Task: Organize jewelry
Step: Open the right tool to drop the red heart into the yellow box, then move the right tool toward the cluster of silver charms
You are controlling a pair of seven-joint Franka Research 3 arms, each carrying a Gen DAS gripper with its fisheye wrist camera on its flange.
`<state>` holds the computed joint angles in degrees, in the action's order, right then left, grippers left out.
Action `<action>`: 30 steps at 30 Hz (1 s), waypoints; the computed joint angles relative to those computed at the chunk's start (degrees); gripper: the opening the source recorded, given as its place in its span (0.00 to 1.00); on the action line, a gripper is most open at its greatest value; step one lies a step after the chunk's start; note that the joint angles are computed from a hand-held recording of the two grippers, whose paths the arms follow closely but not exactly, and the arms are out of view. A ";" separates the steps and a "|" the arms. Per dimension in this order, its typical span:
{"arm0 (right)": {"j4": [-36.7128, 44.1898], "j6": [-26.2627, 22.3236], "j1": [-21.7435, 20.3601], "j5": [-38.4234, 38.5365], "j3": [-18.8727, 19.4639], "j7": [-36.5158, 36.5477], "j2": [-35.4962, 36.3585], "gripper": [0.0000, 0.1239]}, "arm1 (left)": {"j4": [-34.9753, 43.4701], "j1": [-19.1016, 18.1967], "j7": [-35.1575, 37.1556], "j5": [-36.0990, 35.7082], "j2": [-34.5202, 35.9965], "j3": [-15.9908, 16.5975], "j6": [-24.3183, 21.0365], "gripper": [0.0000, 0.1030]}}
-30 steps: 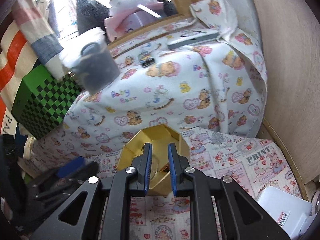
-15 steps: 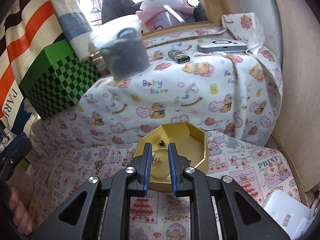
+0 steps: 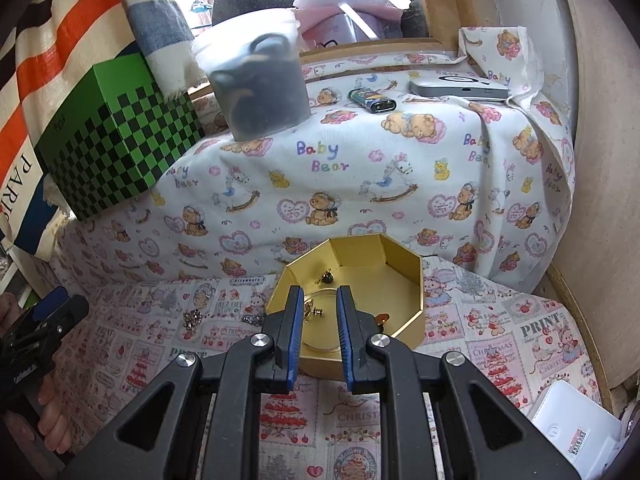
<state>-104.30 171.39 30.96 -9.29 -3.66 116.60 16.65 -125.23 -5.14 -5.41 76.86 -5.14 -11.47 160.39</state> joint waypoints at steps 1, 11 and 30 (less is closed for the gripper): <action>-0.04 0.11 0.25 -0.31 -0.25 0.21 0.00 0.14 | -0.19 0.12 0.30 -0.48 0.15 0.20 0.14 0.92; -0.20 0.96 1.65 -2.60 -1.34 1.25 0.12 0.31 | -0.99 0.82 6.45 -8.77 2.00 1.27 0.55 0.92; 0.42 0.37 0.07 2.14 3.82 -7.29 -0.19 0.56 | -3.51 3.36 -1.26 -2.16 -4.10 -0.26 -0.90 0.92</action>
<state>-103.88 171.76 31.03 -7.15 0.15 109.32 16.46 -128.74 -1.78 -6.67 74.70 -9.24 -11.74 159.49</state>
